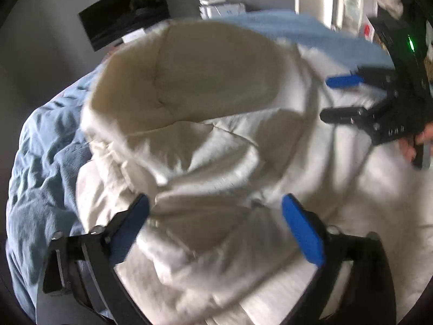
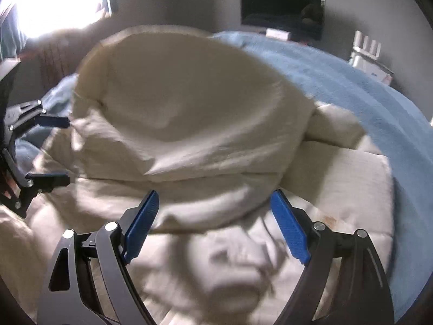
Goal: Fold large clothes
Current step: 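Lift the hood with the right gripper and fold it over the jacket body, then release the hood and move both grippers to the jacket hem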
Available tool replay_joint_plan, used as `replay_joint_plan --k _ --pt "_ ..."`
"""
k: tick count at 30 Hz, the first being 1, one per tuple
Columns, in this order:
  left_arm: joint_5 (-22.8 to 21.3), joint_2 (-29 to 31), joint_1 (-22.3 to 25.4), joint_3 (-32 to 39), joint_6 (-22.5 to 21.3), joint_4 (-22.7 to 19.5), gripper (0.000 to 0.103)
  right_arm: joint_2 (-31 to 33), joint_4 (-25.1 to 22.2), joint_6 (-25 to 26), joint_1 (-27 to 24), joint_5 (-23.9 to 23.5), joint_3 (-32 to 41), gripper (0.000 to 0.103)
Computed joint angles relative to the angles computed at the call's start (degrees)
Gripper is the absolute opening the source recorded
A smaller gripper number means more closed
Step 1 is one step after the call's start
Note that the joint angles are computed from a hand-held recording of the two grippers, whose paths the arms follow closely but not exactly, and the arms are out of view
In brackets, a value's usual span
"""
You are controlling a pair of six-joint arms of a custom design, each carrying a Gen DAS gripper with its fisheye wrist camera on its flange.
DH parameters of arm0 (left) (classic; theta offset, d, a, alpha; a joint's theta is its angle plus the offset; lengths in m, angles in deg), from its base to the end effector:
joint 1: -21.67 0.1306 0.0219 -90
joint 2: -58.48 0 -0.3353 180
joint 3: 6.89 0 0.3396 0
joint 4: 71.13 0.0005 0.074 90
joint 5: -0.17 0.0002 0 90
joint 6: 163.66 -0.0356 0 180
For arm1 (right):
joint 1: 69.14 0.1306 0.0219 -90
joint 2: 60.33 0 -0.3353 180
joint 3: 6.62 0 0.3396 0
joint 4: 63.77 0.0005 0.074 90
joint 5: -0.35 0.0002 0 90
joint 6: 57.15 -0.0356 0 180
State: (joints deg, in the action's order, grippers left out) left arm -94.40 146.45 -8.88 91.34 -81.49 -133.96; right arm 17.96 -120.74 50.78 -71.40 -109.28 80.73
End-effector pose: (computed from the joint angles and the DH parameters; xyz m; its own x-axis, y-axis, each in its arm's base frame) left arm 0.3548 -0.2067 0.4391 -0.6141 0.5202 -0.5935 0.5538 0.8198 0.1455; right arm 0.3613 -0.0028 0.4325 -0.6477 -0.2646 -0.7145 -0.4070 0.9129 0.0308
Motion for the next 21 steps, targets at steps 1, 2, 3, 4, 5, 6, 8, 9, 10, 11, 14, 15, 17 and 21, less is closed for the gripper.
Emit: replay_joint_plan --k 1,2,3,4,5,6,8,9,10,11,14,15,17,21 --pt "-0.06 -1.12 -0.14 -0.43 1.53 0.06 0.096 -1.22 -0.18 -0.37 -0.31 0.12 -0.34 0.081" --pt "-1.59 -1.67 -0.33 -1.08 2.79 0.32 0.096 -1.83 -0.69 -0.82 -0.41 0.37 -0.37 0.081" --pt "-3.35 -1.54 -0.15 -1.61 3.19 0.41 0.096 -1.76 -1.06 -1.63 0.05 1.33 -0.37 0.081" --pt "-5.51 -0.45 -0.15 -1.38 4.07 -0.84 0.096 -1.12 -1.75 -2.81 0.69 2.84 0.04 0.081" --pt "-6.13 0.93 0.23 -1.03 5.2 -2.13 0.097 0.13 -2.7 -4.5 1.55 4.63 0.67 0.081" --pt "-5.86 1.83 0.69 -1.29 6.47 -2.49 0.097 1.65 -3.4 -5.95 2.0 5.58 1.31 0.081" --pt "-3.86 1.73 1.9 -2.66 7.28 -1.92 0.097 4.14 -4.06 -8.71 2.33 6.72 1.56 0.082" --pt "-3.62 1.45 2.01 -2.88 7.35 -1.66 0.097 4.0 -3.73 -8.75 2.23 6.84 0.64 0.082" --pt "-4.16 0.57 1.61 -3.7 7.5 -1.67 0.097 3.82 -3.85 -8.56 2.09 6.84 0.62 0.082" --pt "-5.11 0.04 1.28 -3.26 7.33 -2.38 0.096 3.25 -5.15 -8.64 1.67 6.48 1.44 0.082" --pt "-5.59 -2.94 0.49 -1.1 6.13 -4.75 0.096 -0.47 -6.4 -8.54 -0.75 2.64 2.31 0.082" --pt "-5.2 -3.67 0.5 0.54 6.34 -6.19 0.096 -3.07 -6.86 -7.37 -2.22 2.04 2.53 0.082" --pt "-5.11 -5.7 -0.18 2.9 7.51 -9.46 0.096 -6.48 -7.36 -5.78 -4.35 1.16 2.65 0.085" --pt "-10.09 -8.73 -4.56 7.9 12.2 -15.68 0.096 -15.14 -8.78 -5.3 -11.89 -1.58 2.59 0.096"
